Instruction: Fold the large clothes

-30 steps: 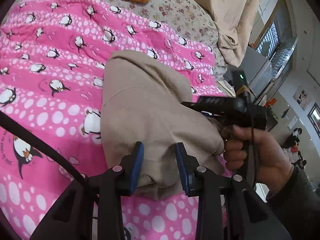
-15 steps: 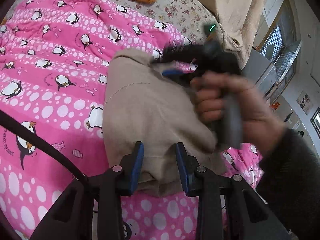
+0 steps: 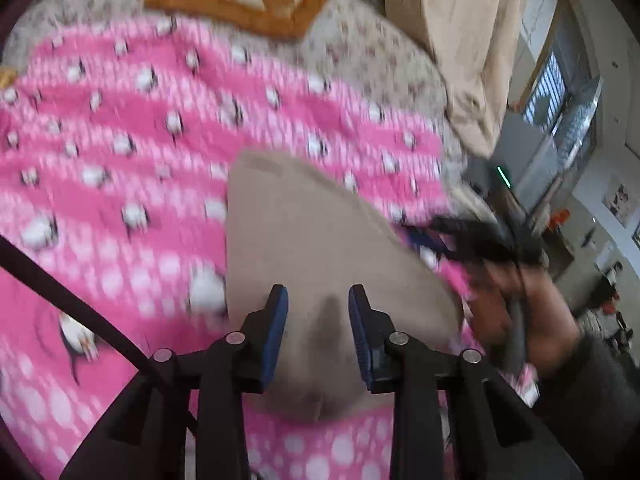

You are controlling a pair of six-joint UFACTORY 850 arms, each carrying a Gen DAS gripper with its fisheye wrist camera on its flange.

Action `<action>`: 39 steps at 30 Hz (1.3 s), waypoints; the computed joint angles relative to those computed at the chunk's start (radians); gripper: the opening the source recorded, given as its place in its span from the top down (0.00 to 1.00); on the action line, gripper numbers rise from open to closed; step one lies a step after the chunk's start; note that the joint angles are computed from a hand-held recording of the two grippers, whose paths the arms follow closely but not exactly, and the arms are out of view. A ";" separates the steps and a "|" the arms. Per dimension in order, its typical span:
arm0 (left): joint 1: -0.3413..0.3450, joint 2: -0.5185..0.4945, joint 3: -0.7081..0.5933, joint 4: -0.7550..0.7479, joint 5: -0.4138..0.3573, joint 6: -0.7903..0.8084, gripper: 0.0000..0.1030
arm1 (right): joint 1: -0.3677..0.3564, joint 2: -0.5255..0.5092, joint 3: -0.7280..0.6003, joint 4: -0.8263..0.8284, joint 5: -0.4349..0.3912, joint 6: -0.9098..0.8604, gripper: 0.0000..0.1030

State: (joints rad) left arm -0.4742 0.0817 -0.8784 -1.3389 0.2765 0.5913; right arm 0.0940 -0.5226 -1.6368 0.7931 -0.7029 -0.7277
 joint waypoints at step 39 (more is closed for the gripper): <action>0.150 -0.349 -0.445 -1.104 0.081 1.059 0.73 | -0.012 0.254 0.191 0.010 0.138 -0.021 0.31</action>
